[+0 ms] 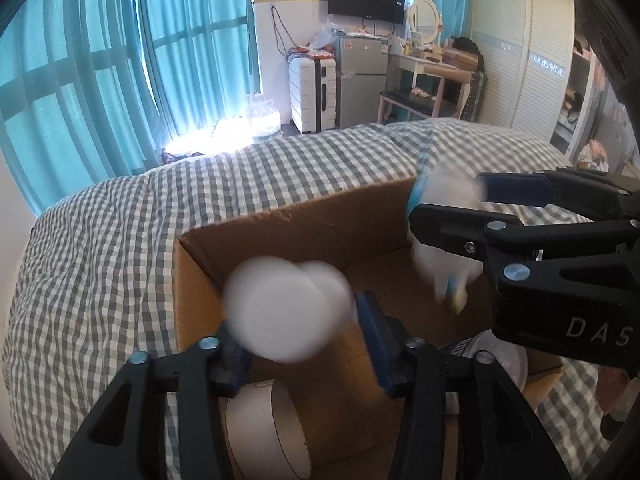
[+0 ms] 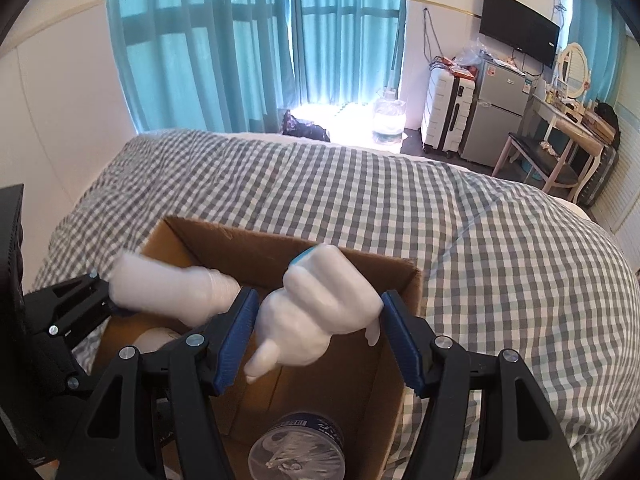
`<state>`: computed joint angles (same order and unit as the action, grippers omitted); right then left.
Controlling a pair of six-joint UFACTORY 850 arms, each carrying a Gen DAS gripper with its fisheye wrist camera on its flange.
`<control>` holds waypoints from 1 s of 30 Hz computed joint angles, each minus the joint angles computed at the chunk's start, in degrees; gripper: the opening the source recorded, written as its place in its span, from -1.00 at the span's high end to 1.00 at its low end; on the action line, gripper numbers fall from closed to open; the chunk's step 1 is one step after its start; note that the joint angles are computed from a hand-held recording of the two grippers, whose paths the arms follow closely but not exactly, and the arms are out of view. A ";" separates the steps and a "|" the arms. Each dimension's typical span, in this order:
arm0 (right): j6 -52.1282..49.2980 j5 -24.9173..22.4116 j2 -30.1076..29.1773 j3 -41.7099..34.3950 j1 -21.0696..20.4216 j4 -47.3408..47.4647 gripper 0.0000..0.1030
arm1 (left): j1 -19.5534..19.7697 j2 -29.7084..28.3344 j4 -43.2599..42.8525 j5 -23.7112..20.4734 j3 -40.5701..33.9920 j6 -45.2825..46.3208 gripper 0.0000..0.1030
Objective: Organize objects
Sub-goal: 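Lower both items into the box and open both tools, then withdraw both open tools from the box toward the remaining items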
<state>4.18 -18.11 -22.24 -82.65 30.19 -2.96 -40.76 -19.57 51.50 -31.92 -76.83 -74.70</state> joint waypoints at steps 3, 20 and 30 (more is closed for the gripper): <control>3.61 0.94 1.83 1.09 0.24 -3.20 -0.53 | -1.01 1.24 3.32 -1.96 -0.01 -3.96 -0.80; 17.87 -0.88 20.21 7.78 2.76 -15.65 -0.74 | -9.78 11.83 7.18 -21.19 -1.12 -9.71 -1.00; 20.16 -2.26 30.35 13.73 4.38 -15.61 -0.93 | -15.02 17.21 8.18 -29.30 1.22 -12.58 -1.00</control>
